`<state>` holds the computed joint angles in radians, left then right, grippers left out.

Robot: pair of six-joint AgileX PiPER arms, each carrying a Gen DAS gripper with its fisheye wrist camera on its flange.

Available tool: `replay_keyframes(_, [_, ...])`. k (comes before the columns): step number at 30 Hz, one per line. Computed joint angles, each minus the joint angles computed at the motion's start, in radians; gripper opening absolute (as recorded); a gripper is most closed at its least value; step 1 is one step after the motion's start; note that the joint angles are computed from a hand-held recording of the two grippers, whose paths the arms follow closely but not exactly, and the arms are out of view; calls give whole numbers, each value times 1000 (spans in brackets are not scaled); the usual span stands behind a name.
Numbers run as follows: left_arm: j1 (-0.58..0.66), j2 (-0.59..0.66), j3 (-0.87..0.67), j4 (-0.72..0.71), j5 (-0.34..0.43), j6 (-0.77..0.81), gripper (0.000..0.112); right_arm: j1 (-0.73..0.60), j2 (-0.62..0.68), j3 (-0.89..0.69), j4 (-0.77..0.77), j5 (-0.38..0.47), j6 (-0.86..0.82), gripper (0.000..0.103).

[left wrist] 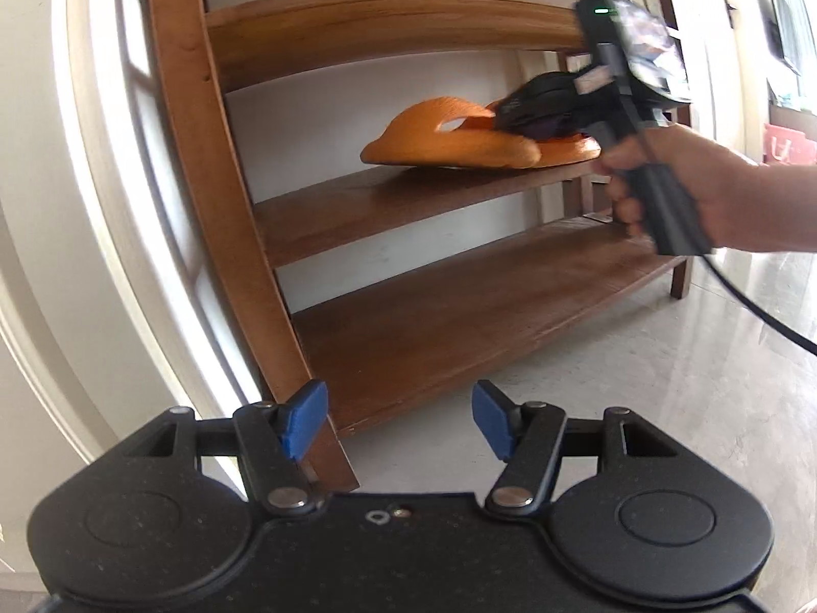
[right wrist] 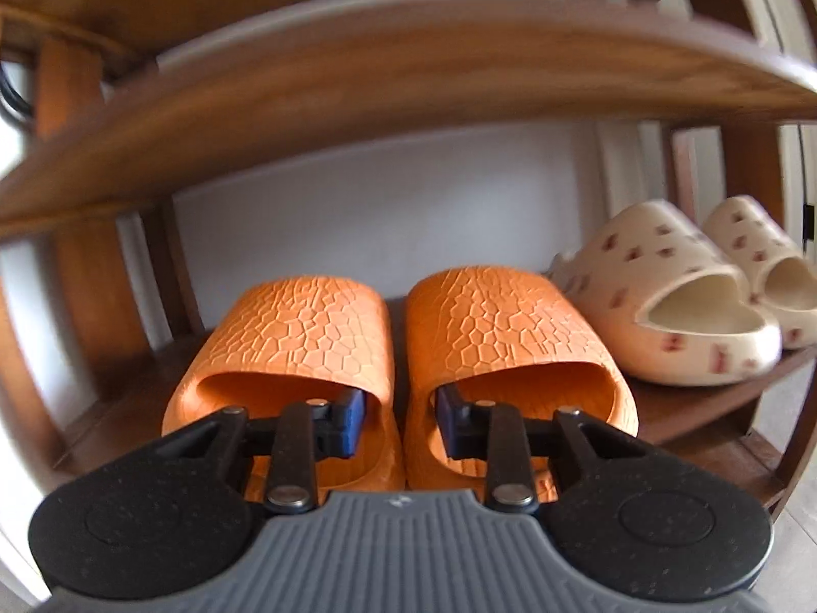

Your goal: Organize scattered shoes

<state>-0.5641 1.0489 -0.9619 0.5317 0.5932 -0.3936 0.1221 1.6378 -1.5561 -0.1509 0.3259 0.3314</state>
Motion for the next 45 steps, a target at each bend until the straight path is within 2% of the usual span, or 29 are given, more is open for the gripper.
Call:
replay_keyframes(2, [-8,10,-13,9,9,-12,63,33,66,-105,-97,70,51,46])
replay_keyframes(5, [-17,21,-29,15,25,-11,63,57,83,-159,-125,143,44,49])
replay_keyframes(7, [-19,31,-36,13,33,-8,63,63,47,-126,-137,159,51,55])
replay_keyframes(9, [-18,38,-36,14,31,-12,63,54,-17,-32,-126,99,41,77])
replay_keyframes(10, [-16,46,-38,10,30,-10,63,52,-66,32,-164,70,69,82])
replay_keyframes(11, [-13,53,-45,4,30,-6,63,50,-80,56,-186,50,88,85])
replay_keyframes(13, [-6,69,-58,-10,30,4,63,57,-190,175,-232,49,115,89])
replay_keyframes(15, [-10,81,-66,-10,31,-3,63,55,-261,242,-212,88,97,94])
replay_keyframes(21, [-57,135,-112,30,87,-69,63,1,-437,407,-36,218,-27,96])
replay_keyframes(27, [-113,199,-174,27,134,-115,63,-15,-513,502,-1,340,17,96])
replay_keyframes(31, [-153,233,-196,22,149,-143,63,-58,-560,568,43,388,13,96])
replay_keyframes(38, [-188,272,-234,12,182,-193,63,-130,-573,619,117,432,8,96])
replay_keyframes(45, [-217,315,-255,52,201,-256,63,-148,-562,664,162,423,-7,96])
